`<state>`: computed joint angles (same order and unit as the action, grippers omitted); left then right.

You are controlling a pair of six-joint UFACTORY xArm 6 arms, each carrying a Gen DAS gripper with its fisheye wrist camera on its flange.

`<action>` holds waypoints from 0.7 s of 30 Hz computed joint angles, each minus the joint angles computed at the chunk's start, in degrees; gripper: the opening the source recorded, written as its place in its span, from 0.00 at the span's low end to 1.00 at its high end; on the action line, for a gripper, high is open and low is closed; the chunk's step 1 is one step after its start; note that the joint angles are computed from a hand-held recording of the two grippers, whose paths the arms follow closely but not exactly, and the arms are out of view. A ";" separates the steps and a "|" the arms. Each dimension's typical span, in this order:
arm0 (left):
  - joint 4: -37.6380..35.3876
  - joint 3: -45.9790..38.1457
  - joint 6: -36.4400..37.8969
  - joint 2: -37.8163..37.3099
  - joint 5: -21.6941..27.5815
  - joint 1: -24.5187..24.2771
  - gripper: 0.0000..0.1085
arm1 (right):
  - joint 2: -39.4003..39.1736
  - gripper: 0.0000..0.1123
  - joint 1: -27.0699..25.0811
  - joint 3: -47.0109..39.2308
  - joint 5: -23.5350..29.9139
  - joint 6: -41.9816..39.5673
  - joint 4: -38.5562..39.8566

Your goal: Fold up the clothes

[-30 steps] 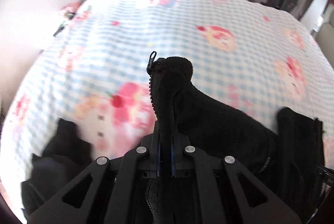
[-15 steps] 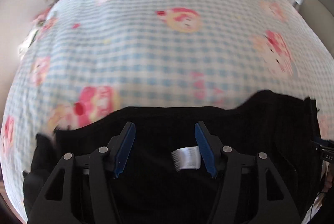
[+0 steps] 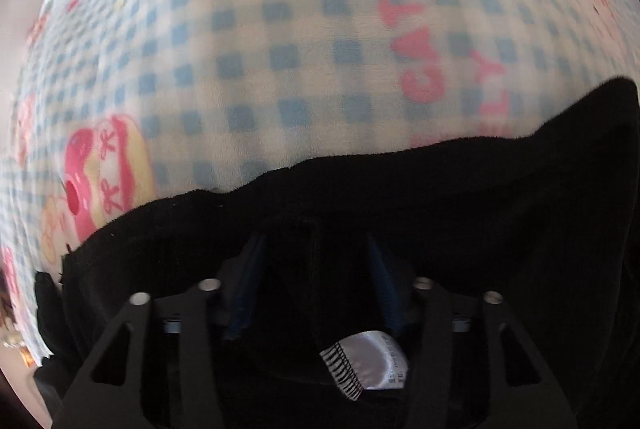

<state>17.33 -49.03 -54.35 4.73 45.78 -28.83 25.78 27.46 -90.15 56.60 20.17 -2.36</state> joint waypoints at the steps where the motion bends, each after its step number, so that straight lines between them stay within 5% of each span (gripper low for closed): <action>1: 2.73 -0.73 -2.53 -0.38 1.34 -0.65 0.07 | -0.16 0.82 0.34 -0.11 -0.17 0.72 -1.18; 6: 13.29 2.22 -16.13 -10.31 8.64 1.55 0.06 | -4.17 0.75 -0.30 2.95 -4.06 6.43 -7.40; 10: 9.00 8.83 -13.94 -14.94 8.28 5.97 0.07 | -4.61 0.75 -2.24 3.37 -3.38 10.52 -15.64; 12: 5.73 11.04 -12.06 -14.86 7.34 7.14 0.15 | -4.66 0.75 -3.18 3.30 -1.57 10.94 -18.04; 14: 6.95 10.02 -15.12 -14.35 7.47 5.48 0.19 | -6.98 0.75 -5.29 5.70 -3.65 9.86 -13.99; 17: 12.21 7.56 -25.58 -15.93 9.09 1.05 0.44 | -11.05 0.75 -8.14 9.53 -6.98 7.81 -7.98; 21: 20.74 -2.12 -34.56 -12.98 20.35 -8.05 0.44 | -15.52 0.75 -11.04 14.43 -12.62 2.32 0.02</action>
<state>38.07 -51.15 -88.91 -8.25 66.14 -36.89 10.26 16.42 -75.71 43.98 22.49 -2.35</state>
